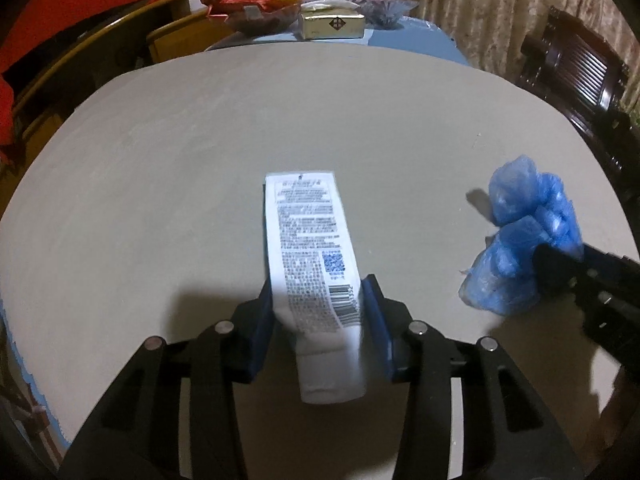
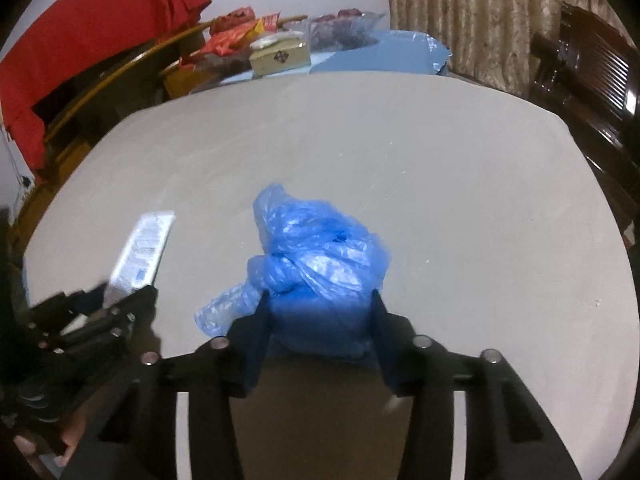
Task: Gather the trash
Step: 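Lift the tube and blue bag and carry them over the black bin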
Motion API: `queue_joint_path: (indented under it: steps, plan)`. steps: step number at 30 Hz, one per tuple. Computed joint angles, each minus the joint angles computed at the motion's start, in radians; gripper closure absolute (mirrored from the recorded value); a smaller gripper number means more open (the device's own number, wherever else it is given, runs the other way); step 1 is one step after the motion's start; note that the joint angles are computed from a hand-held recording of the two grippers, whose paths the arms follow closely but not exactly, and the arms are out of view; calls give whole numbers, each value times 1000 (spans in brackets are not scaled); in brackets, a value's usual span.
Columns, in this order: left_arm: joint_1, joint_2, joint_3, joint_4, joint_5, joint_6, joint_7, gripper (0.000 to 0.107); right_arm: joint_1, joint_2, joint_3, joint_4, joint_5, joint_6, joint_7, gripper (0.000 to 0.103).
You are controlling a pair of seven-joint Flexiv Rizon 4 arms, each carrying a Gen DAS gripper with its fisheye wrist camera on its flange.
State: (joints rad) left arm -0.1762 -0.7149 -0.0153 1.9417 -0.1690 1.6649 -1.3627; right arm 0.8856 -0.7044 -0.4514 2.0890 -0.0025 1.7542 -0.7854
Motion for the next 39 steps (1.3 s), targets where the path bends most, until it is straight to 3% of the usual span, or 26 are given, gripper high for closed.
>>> queue_joint_path:
  steps: [8, 10, 13, 15, 16, 29, 39]
  plan:
    - [-4, 6, 3, -4, -4, -19, -13, 62, 18, 16, -14, 28, 20, 17, -18, 62]
    - [-12, 6, 10, -2, -2, -14, -18, 48, 26, 16, -21, 30, 24, 18, -22, 62]
    - [-23, 0, 22, -8, -2, -16, -24, 44, 24, 16, -18, 25, 27, 13, -24, 62]
    - [-8, -1, 6, -8, -1, -16, -21, 49, 25, 16, -21, 23, 27, 12, -23, 62]
    - [-4, -1, 2, -9, 1, -16, -18, 64, 27, 16, -23, 23, 27, 12, -23, 62]
    - [-24, 87, 12, 54, 3, 25, -42, 64, 100, 75, -84, 90, 77, 51, -57, 64]
    - [-118, 231, 68, 144, 11, 7, -94, 64, 302, 203, -286, 239, 163, 61, -113, 64]
